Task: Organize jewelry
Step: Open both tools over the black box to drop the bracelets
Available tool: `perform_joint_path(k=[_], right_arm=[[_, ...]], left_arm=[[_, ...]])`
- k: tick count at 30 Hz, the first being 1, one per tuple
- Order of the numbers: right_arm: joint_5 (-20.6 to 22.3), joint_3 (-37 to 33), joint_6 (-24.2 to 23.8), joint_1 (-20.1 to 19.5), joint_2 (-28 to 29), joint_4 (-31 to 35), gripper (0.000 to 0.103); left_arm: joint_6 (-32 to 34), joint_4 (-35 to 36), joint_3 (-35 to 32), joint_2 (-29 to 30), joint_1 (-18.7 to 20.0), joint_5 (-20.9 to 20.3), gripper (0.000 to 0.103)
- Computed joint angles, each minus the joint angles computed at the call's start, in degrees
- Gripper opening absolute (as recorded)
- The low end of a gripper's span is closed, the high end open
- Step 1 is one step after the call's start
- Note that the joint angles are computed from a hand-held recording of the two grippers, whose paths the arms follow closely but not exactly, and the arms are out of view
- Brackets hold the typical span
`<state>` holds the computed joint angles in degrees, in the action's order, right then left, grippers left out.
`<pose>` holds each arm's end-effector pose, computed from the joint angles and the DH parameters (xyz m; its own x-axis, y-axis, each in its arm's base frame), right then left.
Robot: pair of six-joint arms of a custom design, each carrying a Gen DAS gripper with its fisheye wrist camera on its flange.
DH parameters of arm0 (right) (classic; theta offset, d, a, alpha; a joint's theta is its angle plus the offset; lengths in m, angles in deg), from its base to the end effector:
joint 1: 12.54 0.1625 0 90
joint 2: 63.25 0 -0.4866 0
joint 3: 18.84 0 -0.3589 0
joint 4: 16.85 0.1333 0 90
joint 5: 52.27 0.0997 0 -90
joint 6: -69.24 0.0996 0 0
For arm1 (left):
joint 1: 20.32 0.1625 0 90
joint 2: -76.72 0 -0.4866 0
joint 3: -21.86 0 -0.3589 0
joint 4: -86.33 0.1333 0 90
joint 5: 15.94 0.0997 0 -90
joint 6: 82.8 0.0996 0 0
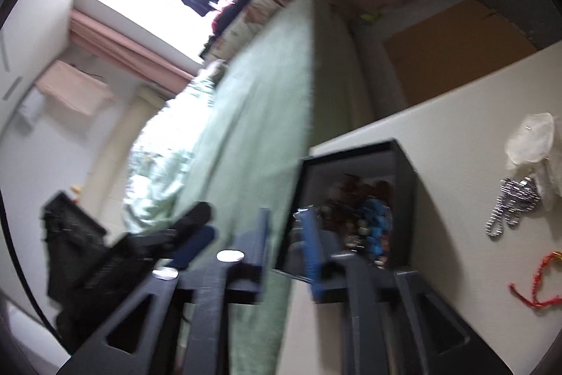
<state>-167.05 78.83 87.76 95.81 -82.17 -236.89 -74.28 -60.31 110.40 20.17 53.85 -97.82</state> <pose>0.2957 -0.6007 -0.0105 -0.9773 0.2119 0.0007 0.1197 0.5550 -0.8232 -0.0504 -0.7178 0.3303 -0.9211 0.3406 -0.1888 0.3887 0.8331 -0.3935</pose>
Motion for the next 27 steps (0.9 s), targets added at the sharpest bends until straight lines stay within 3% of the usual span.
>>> perform_joint_path(k=[1,6,12,15,17,27], right_arm=[[-1.2,0.2,-0.3,0.2,0.1,-1.1,0.045],[-0.9,3.8,-1.1,0.2,-1.7,-4.9,0.045],[-4.5,9.4,-0.2,0.8,-4.1,-10.0,0.046],[-7.2,12.2,0.6,1.2,-5.3,-12.3,0.057],[-10.3,13.9,1.5,1.7,-5.9,-13.6,0.059],[-14.9,20.2,9.4,1.0,-9.5,-10.4,0.059]], left_arm=[[0.1,0.1,-0.1,0.0,0.0,0.1,0.049],[0.1,-0.2,0.1,-0.1,0.0,-0.2,0.049],[1.0,-0.6,1.2,-0.1,-0.6,0.1,0.049],[1.9,-0.8,2.2,-0.2,-1.2,0.1,0.049],[2.4,-1.1,3.1,-0.3,-1.7,0.3,0.056],[7.6,-3.4,9.4,-0.6,-5.5,2.6,0.061]])
